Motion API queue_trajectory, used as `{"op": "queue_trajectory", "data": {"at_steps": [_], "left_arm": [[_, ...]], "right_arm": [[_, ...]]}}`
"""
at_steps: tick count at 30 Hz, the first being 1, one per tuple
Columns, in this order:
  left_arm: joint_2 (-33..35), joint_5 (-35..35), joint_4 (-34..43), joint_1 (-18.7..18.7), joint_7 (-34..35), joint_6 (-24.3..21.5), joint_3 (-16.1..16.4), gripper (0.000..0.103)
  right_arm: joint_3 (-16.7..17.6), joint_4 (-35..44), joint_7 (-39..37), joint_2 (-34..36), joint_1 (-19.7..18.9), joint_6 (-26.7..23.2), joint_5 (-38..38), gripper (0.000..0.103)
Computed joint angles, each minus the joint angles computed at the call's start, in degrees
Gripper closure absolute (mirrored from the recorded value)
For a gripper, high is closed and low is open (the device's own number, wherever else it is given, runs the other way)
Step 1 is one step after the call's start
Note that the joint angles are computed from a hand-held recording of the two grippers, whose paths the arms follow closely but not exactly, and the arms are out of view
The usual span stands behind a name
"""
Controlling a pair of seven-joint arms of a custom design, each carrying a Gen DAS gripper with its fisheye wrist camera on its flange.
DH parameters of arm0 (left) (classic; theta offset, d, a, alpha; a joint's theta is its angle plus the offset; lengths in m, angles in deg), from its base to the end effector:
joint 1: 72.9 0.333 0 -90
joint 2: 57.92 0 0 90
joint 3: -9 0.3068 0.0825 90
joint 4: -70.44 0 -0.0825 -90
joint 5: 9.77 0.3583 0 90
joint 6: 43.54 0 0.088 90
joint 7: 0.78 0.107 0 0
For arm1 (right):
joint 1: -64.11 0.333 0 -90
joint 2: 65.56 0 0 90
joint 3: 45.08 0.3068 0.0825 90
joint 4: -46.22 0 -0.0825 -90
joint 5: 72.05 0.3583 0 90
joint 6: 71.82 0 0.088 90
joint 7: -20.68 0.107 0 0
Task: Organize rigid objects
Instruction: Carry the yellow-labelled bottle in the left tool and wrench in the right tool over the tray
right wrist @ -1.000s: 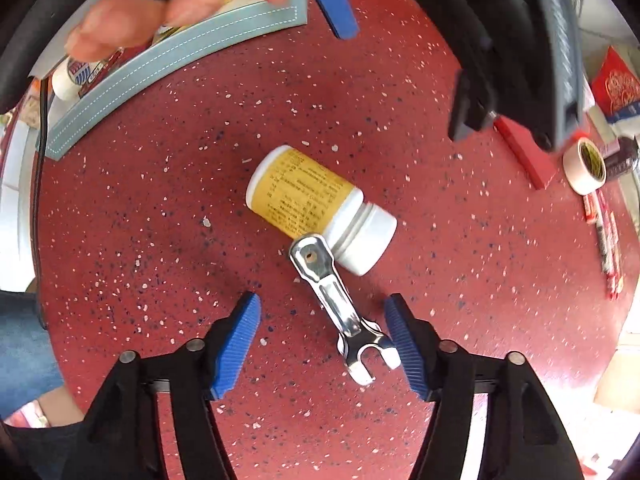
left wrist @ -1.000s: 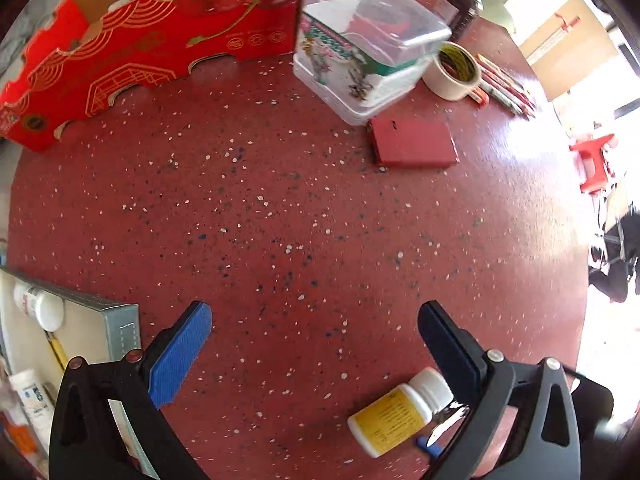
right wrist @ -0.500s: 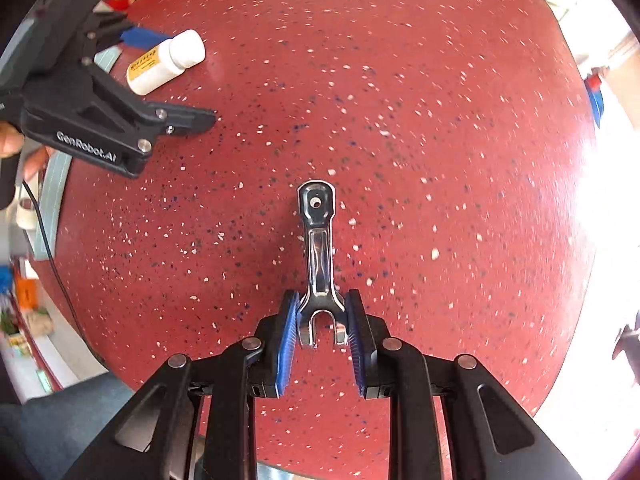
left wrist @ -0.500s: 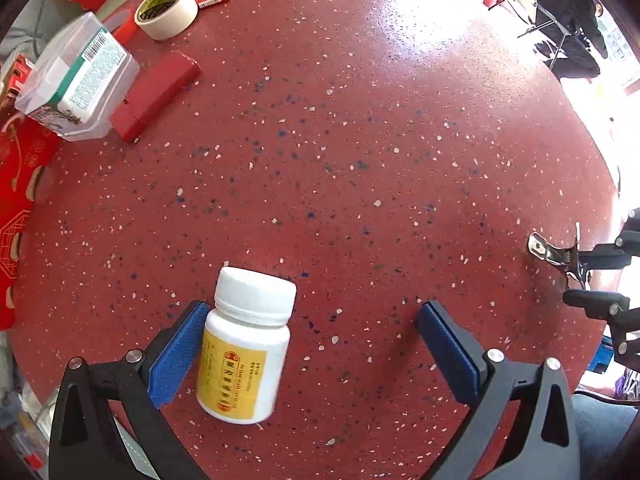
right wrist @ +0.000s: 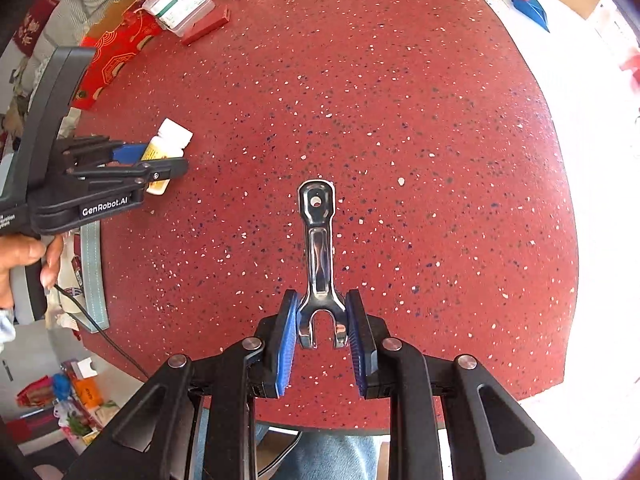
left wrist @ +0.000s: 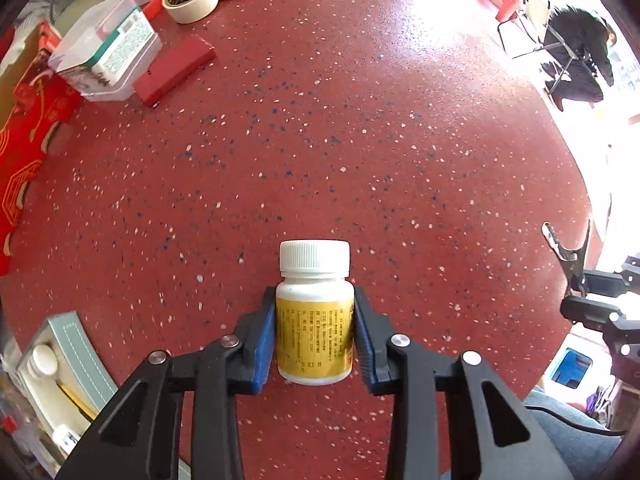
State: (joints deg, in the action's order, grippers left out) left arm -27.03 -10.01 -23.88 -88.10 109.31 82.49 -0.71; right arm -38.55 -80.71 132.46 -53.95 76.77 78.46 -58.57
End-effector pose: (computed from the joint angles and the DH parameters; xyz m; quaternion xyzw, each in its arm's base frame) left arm 0.6027 -0.2648 0.3133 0.3947 -0.9176 0.0383 0.0258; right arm 0.5206 0.1745 0.3163 -0.6112 0.7809 0.0304 0.1251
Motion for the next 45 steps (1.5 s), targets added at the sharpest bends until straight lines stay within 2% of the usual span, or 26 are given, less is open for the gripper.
{"op": "queue_trajectory", "data": {"at_steps": [6, 10, 12, 15, 19, 25, 36, 45], "left_arm": [[-12.45, -8.64, -13.59, 4.02, 0.54, 4.72, -1.64, 0.065], [-19.51, -11.64, -20.77, 5.41, -0.05, 6.85, -1.19, 0.065], [-21.04, -12.11, -21.85, 5.6, -1.83, 6.88, -0.9, 0.065], [-23.04, -13.51, -24.2, 6.98, -2.26, 8.29, -0.12, 0.065], [-25.52, -14.36, -28.07, 8.28, -3.33, 12.35, 0.63, 0.065], [-28.93, -15.17, -32.08, 11.47, -7.94, 16.11, 2.62, 0.065], [-32.26, -12.75, -37.46, 16.61, -16.36, 19.13, 4.91, 0.065], [-32.67, -10.54, -38.69, 18.95, -20.33, 19.88, 5.63, 0.065]], "right_arm": [[0.44, -0.73, 5.27, -3.92, 2.48, -1.53, -1.1, 0.078], [0.72, 2.18, 7.05, -2.87, 4.45, -3.06, -3.49, 0.078], [0.98, 5.12, 6.94, -0.9, 5.23, -4.31, -5.0, 0.078], [1.14, 9.19, 6.43, 0.87, 6.17, -7.05, -8.06, 0.078], [1.38, 15.4, 5.54, 3.91, 7.64, -10.56, -12.06, 0.078], [2.22, 25.47, 2.38, 9.6, 9.97, -15.88, -15.62, 0.078], [3.27, 46.07, -4.23, 21.58, 15.02, -24.64, -17.53, 0.078], [2.67, 68.4, -11.26, 34.05, 20.66, -34.36, -17.94, 0.078]]}}
